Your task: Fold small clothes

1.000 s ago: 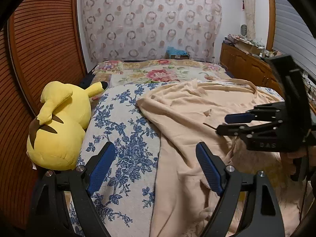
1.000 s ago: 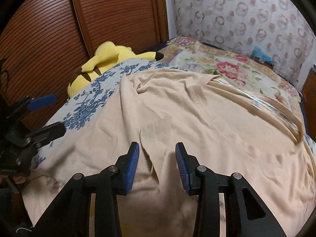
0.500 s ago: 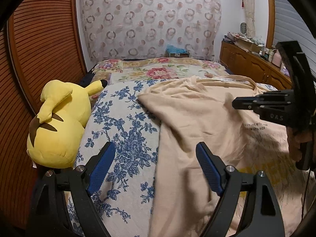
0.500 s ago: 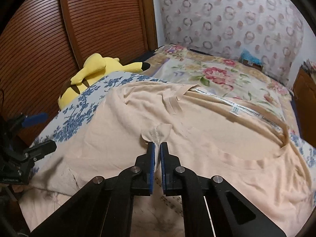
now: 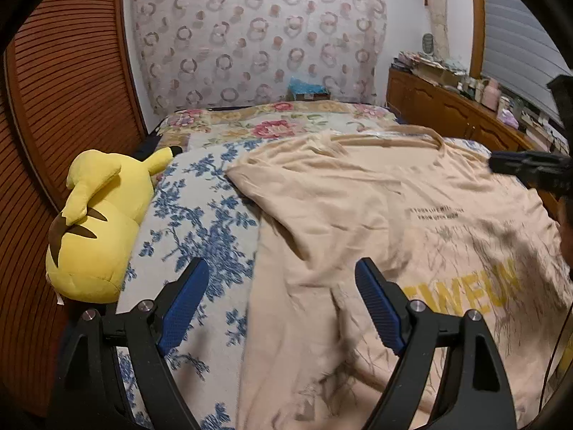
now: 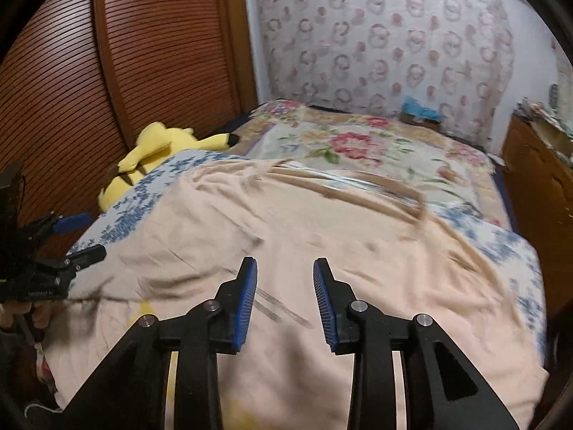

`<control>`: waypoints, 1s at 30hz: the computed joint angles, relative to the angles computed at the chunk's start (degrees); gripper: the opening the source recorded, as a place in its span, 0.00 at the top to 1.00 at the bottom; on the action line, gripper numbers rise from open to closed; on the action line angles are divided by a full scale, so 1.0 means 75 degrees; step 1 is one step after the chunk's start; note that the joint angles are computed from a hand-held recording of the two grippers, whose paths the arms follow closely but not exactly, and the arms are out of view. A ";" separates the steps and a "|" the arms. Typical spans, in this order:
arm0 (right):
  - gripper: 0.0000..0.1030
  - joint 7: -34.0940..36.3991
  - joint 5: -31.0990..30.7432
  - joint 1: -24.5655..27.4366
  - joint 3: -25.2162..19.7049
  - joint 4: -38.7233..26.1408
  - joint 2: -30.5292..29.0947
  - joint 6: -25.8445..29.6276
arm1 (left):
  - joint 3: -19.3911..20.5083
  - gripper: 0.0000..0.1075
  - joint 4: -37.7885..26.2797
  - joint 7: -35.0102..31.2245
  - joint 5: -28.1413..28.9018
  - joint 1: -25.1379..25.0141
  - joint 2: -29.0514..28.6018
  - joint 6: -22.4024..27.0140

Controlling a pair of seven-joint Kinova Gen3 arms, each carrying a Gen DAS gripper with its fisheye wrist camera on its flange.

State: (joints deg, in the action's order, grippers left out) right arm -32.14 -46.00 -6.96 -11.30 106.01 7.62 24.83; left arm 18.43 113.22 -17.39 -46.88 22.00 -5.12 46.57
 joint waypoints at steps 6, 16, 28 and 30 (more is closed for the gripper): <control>0.67 0.0871 -0.0789 0.0242 0.0529 0.0962 -0.0919 -0.0002 | -0.0162 0.27 0.0159 -0.1034 0.0997 -0.0073 -0.0207 -0.0650; 0.67 0.1084 -0.0986 -0.0404 0.1416 0.1745 -0.1577 0.0142 | -0.0223 0.57 0.0180 -0.2023 0.2137 -0.0413 -0.0116 -0.1097; 0.67 0.1173 -0.0939 -0.0076 0.1733 0.1383 -0.1409 0.0840 | -0.0252 0.64 0.0095 -0.2413 0.2367 -0.0388 0.0109 -0.1299; 0.67 0.1284 -0.1010 -0.0015 0.1745 0.1411 -0.1395 0.0871 | -0.0355 0.70 0.0083 -0.2601 0.2512 -0.0355 0.0118 -0.1395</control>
State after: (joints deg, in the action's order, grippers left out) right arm -22.51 -53.57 -7.07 1.79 116.60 -2.84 31.36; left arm 15.76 113.84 -36.90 -28.04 19.34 -4.24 36.11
